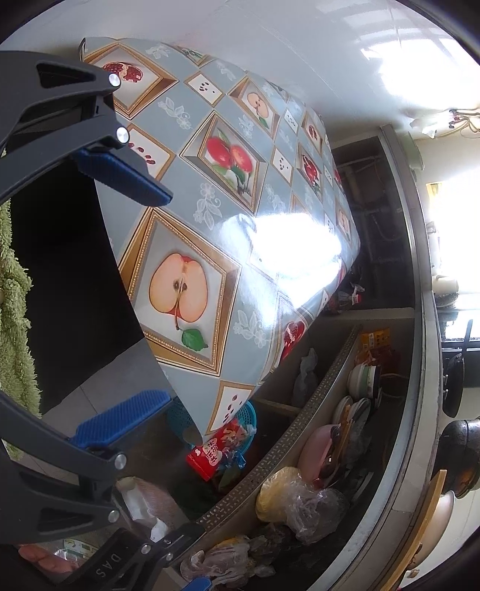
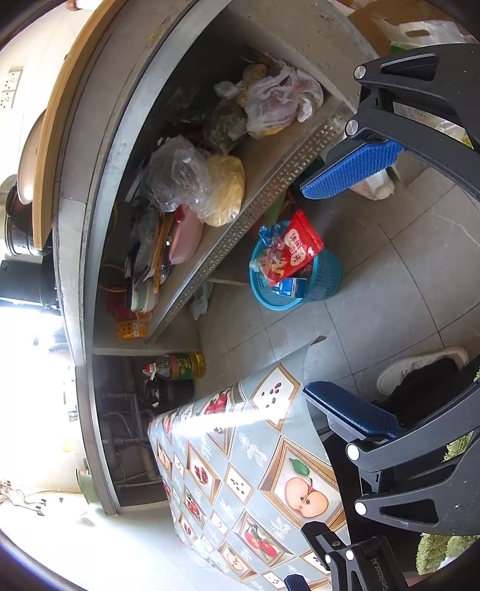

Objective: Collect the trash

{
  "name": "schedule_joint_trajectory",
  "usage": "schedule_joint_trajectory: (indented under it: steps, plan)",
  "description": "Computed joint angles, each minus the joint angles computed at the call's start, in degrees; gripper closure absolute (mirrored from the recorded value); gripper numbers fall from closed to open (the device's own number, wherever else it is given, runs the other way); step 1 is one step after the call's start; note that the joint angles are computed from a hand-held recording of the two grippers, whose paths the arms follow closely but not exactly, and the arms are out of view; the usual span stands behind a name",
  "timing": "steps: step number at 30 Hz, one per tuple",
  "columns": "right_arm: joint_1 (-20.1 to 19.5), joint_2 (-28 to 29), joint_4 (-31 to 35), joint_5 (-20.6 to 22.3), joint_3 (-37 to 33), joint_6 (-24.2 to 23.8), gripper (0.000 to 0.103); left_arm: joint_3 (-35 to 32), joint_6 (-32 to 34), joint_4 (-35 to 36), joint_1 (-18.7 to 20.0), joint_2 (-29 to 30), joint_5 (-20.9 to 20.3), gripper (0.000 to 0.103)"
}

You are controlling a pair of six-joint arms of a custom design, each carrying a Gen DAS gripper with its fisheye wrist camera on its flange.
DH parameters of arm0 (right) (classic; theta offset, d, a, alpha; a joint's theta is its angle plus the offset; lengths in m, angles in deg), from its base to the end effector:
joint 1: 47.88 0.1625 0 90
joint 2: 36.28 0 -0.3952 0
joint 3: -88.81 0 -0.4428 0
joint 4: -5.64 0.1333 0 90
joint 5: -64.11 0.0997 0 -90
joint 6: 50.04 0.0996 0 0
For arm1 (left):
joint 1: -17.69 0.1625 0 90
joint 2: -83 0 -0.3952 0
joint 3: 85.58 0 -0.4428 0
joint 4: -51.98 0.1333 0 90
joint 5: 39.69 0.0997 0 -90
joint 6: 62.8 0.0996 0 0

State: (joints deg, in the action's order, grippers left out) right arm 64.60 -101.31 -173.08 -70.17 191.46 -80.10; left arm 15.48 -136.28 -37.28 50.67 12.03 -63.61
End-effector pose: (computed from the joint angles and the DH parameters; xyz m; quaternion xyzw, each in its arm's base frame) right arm 0.3020 -0.5630 0.2833 0.2241 -0.8213 0.3761 0.3657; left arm -0.3618 -0.5022 0.2283 0.0278 0.8206 -0.3840 0.4224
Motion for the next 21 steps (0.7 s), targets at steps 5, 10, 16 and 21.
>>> schedule_joint_trajectory:
  steps: [5,10,16,21]
  plan:
    - [-0.05,-0.1,-0.1,0.12,0.07,0.16,0.008,-0.39,-0.82,1.04,0.14,0.11,-0.3,0.006]
    - [-0.08,-0.06,0.19,0.0,-0.08,0.16,0.008,-0.77,-1.92,2.29,0.2,0.25,-0.57,0.006]
    - [-0.04,0.06,-0.24,-0.01,-0.22,-0.22,0.008,-1.13,-3.2,3.79,0.16,0.34,-0.55,0.006]
    - [-0.07,0.68,-1.98,-0.79,-0.88,-1.86,0.008,-1.05,-4.27,5.04,0.01,0.05,-0.14,0.006]
